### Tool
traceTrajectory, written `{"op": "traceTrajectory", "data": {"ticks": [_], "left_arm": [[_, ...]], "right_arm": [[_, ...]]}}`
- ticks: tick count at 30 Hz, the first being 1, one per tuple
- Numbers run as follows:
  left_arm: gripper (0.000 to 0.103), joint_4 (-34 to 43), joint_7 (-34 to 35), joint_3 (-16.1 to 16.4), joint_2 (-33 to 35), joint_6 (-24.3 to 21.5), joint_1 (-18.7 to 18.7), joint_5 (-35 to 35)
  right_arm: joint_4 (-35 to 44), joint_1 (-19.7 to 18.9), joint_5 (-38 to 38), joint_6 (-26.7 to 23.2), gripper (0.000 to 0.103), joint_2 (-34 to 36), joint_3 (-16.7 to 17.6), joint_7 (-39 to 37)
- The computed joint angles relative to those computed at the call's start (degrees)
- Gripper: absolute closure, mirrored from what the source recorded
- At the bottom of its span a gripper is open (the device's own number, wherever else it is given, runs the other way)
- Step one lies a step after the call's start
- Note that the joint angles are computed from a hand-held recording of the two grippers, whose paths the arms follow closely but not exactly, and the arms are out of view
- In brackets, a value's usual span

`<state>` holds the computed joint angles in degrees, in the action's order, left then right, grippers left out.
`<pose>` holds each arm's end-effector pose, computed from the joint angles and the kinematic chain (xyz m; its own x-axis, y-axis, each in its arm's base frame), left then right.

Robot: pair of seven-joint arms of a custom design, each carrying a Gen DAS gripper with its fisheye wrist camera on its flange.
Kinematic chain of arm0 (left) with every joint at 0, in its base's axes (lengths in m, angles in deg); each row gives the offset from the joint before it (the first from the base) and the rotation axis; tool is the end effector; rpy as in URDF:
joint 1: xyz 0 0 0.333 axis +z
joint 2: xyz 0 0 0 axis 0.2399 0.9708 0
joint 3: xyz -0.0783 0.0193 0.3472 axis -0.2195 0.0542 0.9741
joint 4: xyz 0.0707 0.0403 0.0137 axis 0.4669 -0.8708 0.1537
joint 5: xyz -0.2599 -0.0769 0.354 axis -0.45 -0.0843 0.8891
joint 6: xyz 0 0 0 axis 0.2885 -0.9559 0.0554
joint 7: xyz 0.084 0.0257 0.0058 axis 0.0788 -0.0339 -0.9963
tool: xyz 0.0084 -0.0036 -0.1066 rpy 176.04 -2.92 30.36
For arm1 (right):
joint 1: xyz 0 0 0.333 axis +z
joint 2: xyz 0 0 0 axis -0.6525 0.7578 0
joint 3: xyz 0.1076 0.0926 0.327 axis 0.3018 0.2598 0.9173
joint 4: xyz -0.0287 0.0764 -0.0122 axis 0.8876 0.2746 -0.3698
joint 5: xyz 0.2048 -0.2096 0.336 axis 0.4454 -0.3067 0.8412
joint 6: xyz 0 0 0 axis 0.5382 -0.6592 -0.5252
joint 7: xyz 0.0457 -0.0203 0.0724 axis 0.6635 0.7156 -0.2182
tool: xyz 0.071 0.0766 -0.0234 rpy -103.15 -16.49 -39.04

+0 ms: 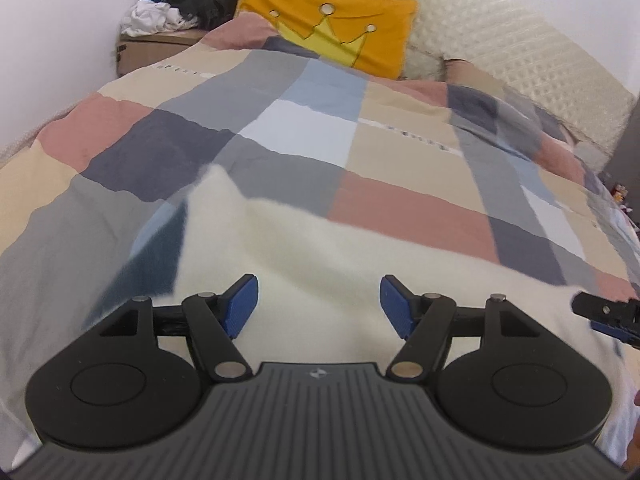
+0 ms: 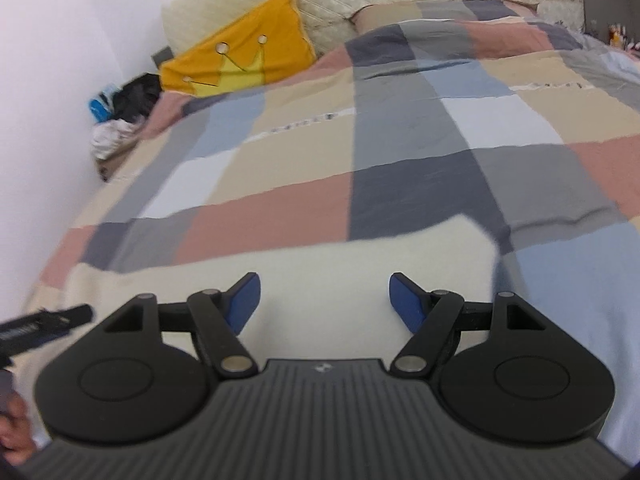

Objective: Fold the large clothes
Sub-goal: 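Reach both tools to the other sweater edge and grasp it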

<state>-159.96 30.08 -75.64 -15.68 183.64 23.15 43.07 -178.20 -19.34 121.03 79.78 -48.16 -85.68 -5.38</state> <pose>0.4278 -0.2347 0.5104 0.2817 -0.9386 0.1994 -0.5836 -0.3326 -0.7408 0.4804 -0.0225 0.4949 0.2299 -0.9142 -0.3339 -0.6492 0.1116 -0.7524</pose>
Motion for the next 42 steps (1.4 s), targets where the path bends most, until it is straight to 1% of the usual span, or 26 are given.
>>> {"op": "traceTrajectory", "data": {"ticks": [5, 8, 9, 10, 13, 15, 17, 18, 19, 20, 22, 23, 26, 30, 33, 35, 36, 37, 38, 39, 40, 41, 42], "left_arm": [[0.030, -2.8, -1.7, -0.5, -5.5, -0.6, -3.8, -3.8], [0.030, -5.6, -1.2, 0.7, -8.2, 1.4, -7.4, -8.3], [0.030, -6.3, -1.5, 0.4, -9.2, 1.4, -8.0, -9.9], [0.030, -7.1, -1.8, 0.5, -10.2, 1.3, -8.9, -11.8], [0.030, -9.7, -1.8, 1.7, -11.7, 2.9, -12.0, -17.4], [0.029, -11.0, -1.8, 2.1, -12.4, 3.4, -13.3, -20.7], [0.028, -12.1, -1.6, 3.2, -12.5, 4.4, -14.7, -24.0], [0.025, -13.3, -1.6, 4.6, -12.1, 7.0, -16.2, -26.4], [0.024, -14.5, -1.0, 6.7, -11.3, 10.0, -18.2, -29.0], [0.024, -14.9, -0.6, 7.6, -10.8, 11.1, -19.0, -30.7], [0.020, -15.4, -0.2, 7.7, -10.6, 11.6, -19.2, -33.0], [0.019, -15.6, 0.2, 8.0, -10.3, 11.9, -19.6, -34.2], [0.015, -16.4, 1.8, 10.1, -8.8, 13.6, -21.9, -38.4], [0.013, -17.6, 4.4, 16.0, -5.0, 18.7, -27.9, -45.5], [0.013, -17.8, 6.2, 19.5, -2.6, 21.4, -30.9, -49.6], [0.013, -18.6, 6.9, 22.1, -1.5, 24.9, -34.1, -52.7], [0.013, -19.0, 7.0, 23.9, -0.7, 26.9, -36.2, -54.2], [0.013, -19.4, 5.5, 24.0, -0.1, 28.8, -36.3, -54.0], [0.013, -19.4, 5.7, 22.2, 0.0, 28.8, -34.5, -54.8], [0.013, -19.0, 7.0, 18.3, -0.4, 27.0, -30.6, -56.7], [0.013, -18.8, 6.7, 14.2, -1.0, 25.7, -26.3, -57.0], [0.013, -19.0, 5.6, 11.8, -1.2, 26.1, -23.9, -57.2], [0.013, -19.1, 5.2, 11.5, -1.0, 27.2, -23.6, -57.7]], "right_arm": [[-4.5, -0.5, -0.5, -3.7, 0.030, -7.8, -0.5, 2.9], [-7.2, -1.0, -1.8, -8.4, 0.029, -12.2, -2.0, 6.0], [-7.9, -1.3, -2.2, -9.9, 0.029, -13.4, -2.3, 7.4], [-8.4, -1.6, -2.7, -11.4, 0.029, -14.2, -2.6, 8.6], [-9.4, -2.9, -3.9, -16.5, 0.029, -15.8, -3.1, 13.1], [-9.7, -3.6, -4.0, -19.3, 0.027, -15.9, -3.3, 16.2], [-9.6, -4.1, -3.1, -23.1, 0.027, -15.1, -4.2, 18.7], [-9.1, -4.3, -2.6, -26.2, 0.027, -14.0, -5.0, 20.2], [-8.6, -4.7, -1.8, -28.6, 0.027, -13.0, -5.4, 21.2], [-8.3, -5.3, -1.3, -30.1, 0.027, -12.0, -5.2, 22.2], [-8.4, -6.8, -0.5, -30.7, 0.027, -11.2, -3.7, 23.2], [-8.4, -7.6, 0.0, -30.7, 0.025, -10.8, -2.9, 23.9], [-8.5, -9.3, 2.6, -32.8, 0.015, -9.5, -1.8, 25.1], [-8.2, -11.8, 4.6, -33.4, 0.015, -7.2, 0.5, 27.2], [-8.2, -13.0, 6.1, -33.3, 0.015, -5.7, 1.8, 28.6], [-8.2, -13.6, 7.7, -33.3, 0.015, -4.7, 2.2, 29.6], [-8.2, -13.7, 9.3, -33.8, 0.015, -4.3, 2.0, 29.7], [-8.2, -13.9, 10.7, -34.3, 0.015, -4.0, 1.9, 29.7], [-8.3, -14.2, 12.0, -34.7, 0.015, -3.7, 2.0, 29.7], [-8.4, -14.6, 13.5, -34.7, 0.015, -3.6, 2.2, 29.6], [-8.7, -14.9, 15.2, -33.9, 0.015, -3.6, 2.7, 29.5], [-8.7, -15.3, 16.3, -33.3, 0.014, -3.5, 3.2, 29.6], [-8.8, -15.8, 16.8, -33.3, 0.014, -3.3, 3.4, 29.7]]}}
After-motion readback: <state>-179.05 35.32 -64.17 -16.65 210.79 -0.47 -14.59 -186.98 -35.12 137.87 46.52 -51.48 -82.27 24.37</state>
